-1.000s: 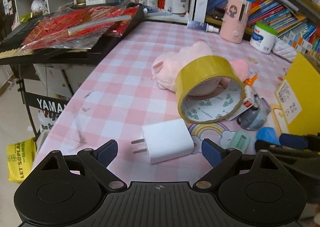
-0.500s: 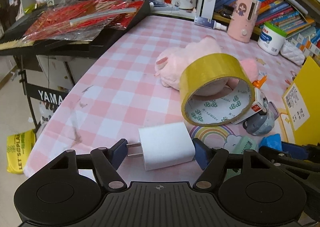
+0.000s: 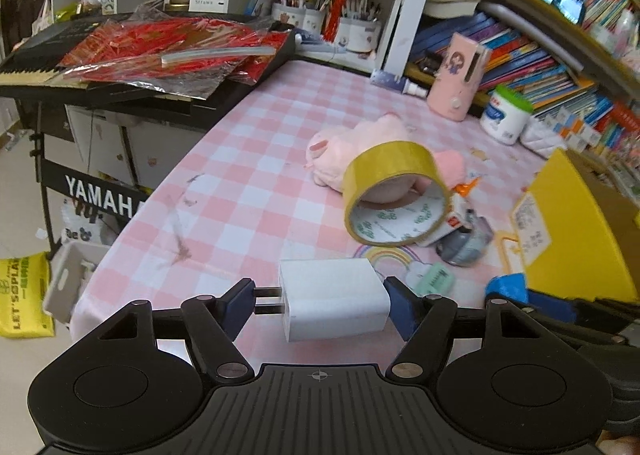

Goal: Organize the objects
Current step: 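Carry the white charger and blue object with both tools over the yellow box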

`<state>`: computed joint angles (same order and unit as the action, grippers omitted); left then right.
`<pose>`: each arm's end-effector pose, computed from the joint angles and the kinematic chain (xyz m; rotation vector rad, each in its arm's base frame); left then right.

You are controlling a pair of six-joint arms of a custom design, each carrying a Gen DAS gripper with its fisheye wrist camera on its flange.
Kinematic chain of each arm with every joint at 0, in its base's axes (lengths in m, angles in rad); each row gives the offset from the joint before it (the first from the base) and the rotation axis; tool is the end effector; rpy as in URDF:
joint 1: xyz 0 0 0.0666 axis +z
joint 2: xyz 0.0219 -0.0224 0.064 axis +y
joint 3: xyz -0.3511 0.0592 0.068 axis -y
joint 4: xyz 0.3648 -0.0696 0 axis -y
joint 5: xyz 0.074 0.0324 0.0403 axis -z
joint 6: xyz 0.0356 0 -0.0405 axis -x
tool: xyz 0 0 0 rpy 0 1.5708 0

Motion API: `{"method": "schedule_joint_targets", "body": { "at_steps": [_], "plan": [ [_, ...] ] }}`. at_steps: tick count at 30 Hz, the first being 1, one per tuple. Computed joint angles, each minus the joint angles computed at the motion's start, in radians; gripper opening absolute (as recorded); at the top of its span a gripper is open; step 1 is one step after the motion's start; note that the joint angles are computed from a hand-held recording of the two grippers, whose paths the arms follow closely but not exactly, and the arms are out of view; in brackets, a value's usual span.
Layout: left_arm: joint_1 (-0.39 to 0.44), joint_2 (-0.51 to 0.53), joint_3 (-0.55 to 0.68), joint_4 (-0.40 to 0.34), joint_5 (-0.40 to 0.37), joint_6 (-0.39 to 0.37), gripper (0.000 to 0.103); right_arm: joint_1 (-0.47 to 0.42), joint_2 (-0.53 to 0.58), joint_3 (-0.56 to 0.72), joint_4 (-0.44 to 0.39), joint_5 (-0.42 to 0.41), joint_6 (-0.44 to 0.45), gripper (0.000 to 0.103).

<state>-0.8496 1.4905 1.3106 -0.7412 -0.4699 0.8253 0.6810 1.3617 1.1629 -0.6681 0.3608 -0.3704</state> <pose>0.3315 -0.3533 0.3364 -0.1618 2.3649 -0.2126 0.3519 0.2685 0.3342 -0.2089 2.3566 0.0626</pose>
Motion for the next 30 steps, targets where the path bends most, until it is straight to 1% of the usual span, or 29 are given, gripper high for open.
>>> {"method": "schedule_joint_targets", "body": {
  "at_steps": [4,12,16,23,30],
  "plan": [
    [-0.034,-0.055,-0.049,0.012,-0.009,0.008,0.070,0.036,-0.056,-0.033,-0.028,0.005,-0.057,0.026],
    [-0.113,-0.170,-0.144,0.001,-0.033,0.035,0.070,0.118,-0.158,-0.082,-0.127,0.068,-0.218,0.026],
    [-0.153,-0.217,-0.175,-0.005,-0.045,0.051,0.070,0.171,-0.205,-0.107,-0.166,0.104,-0.280,0.026],
    [-0.223,-0.267,-0.201,-0.018,-0.088,0.054,0.070,0.254,-0.276,-0.136,-0.236,0.169,-0.386,0.026],
    [-0.275,-0.291,-0.215,-0.025,-0.087,0.061,0.070,0.327,-0.333,-0.168,-0.312,0.227,-0.513,0.026]
  ]
}}
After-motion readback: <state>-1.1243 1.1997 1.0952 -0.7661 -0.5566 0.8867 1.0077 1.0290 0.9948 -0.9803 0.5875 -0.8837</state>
